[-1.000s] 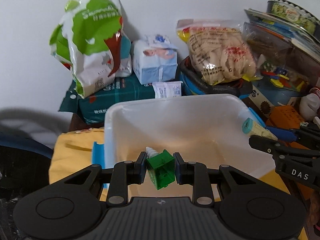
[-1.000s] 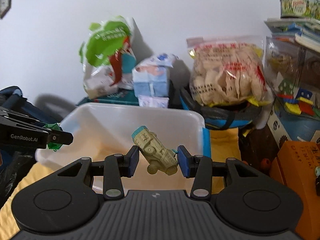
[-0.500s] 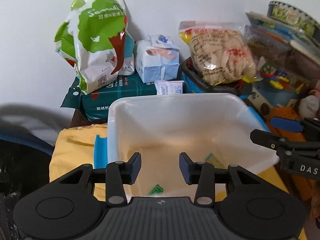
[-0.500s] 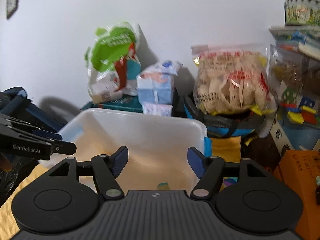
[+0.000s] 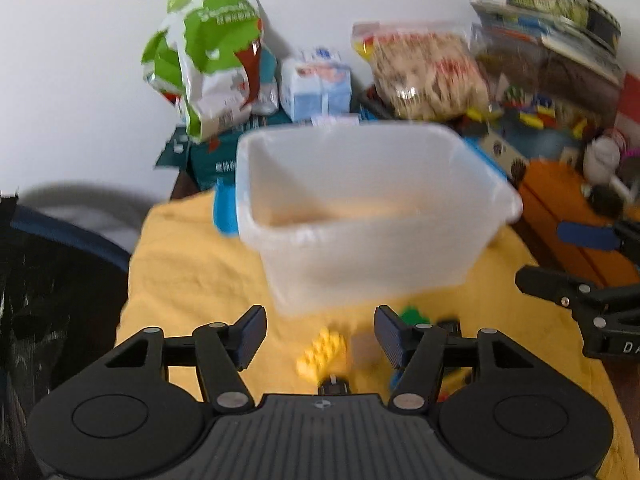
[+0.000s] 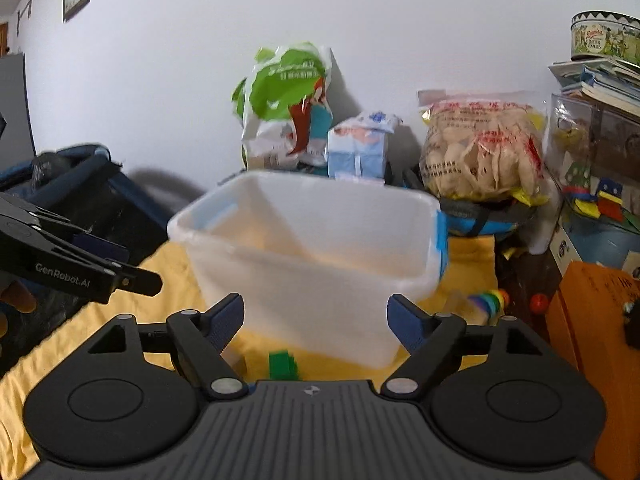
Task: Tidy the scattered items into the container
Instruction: 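Carry both toys over the white bin and open both tools to drop them, then grasp the red long brick with the left tool while the right tool grasps a black toy car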
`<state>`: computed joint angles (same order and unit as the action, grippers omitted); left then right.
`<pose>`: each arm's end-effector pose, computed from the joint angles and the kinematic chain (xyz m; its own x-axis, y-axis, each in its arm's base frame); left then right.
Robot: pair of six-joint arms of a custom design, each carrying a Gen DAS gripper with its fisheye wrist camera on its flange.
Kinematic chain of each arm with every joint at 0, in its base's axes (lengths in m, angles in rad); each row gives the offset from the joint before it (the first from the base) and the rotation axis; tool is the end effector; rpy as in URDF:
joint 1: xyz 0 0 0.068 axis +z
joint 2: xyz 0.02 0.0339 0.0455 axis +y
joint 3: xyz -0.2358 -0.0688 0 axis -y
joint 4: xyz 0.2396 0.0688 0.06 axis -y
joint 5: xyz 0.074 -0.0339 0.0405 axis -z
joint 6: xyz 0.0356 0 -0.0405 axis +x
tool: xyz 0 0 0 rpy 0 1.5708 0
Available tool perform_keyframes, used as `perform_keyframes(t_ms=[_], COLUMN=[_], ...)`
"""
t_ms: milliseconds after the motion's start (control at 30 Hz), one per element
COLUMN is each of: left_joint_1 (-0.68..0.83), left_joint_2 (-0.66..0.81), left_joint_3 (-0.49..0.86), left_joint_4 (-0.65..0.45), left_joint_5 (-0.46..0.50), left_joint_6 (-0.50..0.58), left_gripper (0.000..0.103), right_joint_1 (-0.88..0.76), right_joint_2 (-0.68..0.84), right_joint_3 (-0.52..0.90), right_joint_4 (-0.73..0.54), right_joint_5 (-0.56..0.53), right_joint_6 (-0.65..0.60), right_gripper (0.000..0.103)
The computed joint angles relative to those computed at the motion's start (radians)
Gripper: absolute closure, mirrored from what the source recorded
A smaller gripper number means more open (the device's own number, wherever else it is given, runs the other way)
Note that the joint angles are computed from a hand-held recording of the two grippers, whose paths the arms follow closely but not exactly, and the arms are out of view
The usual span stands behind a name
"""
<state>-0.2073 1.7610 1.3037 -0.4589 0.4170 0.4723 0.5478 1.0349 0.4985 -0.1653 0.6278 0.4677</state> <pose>0.3600 -0.0905 0.2086 -0.4959 0.5294 -0.6884 0.7356 0.6773 -0.0091 0.1942 0.0940 0.1790 -0.5093 0.1167 -0.8527 0.2140 0.9768 0.0059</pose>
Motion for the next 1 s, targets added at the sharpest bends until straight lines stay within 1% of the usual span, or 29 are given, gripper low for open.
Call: perform_keyframes(t_ms=[100, 300, 400, 433, 533, 600, 667, 767, 900, 1000], left_joint_1=[0.007, 0.003, -0.003, -0.004, -0.008, -0.011, -0.011, -0.020, -0.025, -0.023], left_joint_2=[-0.037, -0.100, -0.111, -0.121, -0.129, -0.120, -0.103, -0.100, -0.098, -0.089], left_joint_3=[-0.080, -0.263, -0.337, -0.371, -0.434, -0.455, -0.459, -0.467, -0.454, -0.448], left_joint_4=[0.012, 0.093, 0.129, 0.152, 0.196, 0.217, 0.229, 0.249, 0.232, 0.243], left_joint_5=[-0.014, -0.074, -0.102, -0.108, -0.121, -0.129, -0.122, -0.117, -0.110, -0.126], left_joint_6=[0.013, 0.048, 0.067, 0.076, 0.090, 0.083, 0.075, 0.060, 0.034, 0.010], left_gripper=[0.039, 0.039, 0.039, 0.039, 0.039, 0.039, 0.038, 0.038, 0.039, 0.039], right_joint_1=[0.028, 0.137, 0.177, 0.182, 0.215, 0.229, 0.244, 0.247, 0.256, 0.249], right_joint_2=[-0.014, 0.007, 0.058, 0.074, 0.137, 0.178, 0.223, 0.280, 0.339, 0.369], right_joint_3=[-0.030, -0.093, -0.121, -0.129, -0.148, -0.155, -0.156, -0.157, -0.144, -0.134], right_joint_4=[-0.029, -0.085, -0.089, -0.081, -0.055, -0.031, -0.007, 0.038, 0.078, 0.106], right_joint_5=[-0.005, 0.074, 0.090, 0.087, 0.088, 0.083, 0.083, 0.070, 0.073, 0.072], right_joint_6=[0.063, 0.197, 0.273, 0.285, 0.341, 0.370, 0.389, 0.400, 0.410, 0.391], right_gripper=[0.021, 0.022, 0.029, 0.033, 0.034, 0.034, 0.037, 0.042, 0.043, 0.043])
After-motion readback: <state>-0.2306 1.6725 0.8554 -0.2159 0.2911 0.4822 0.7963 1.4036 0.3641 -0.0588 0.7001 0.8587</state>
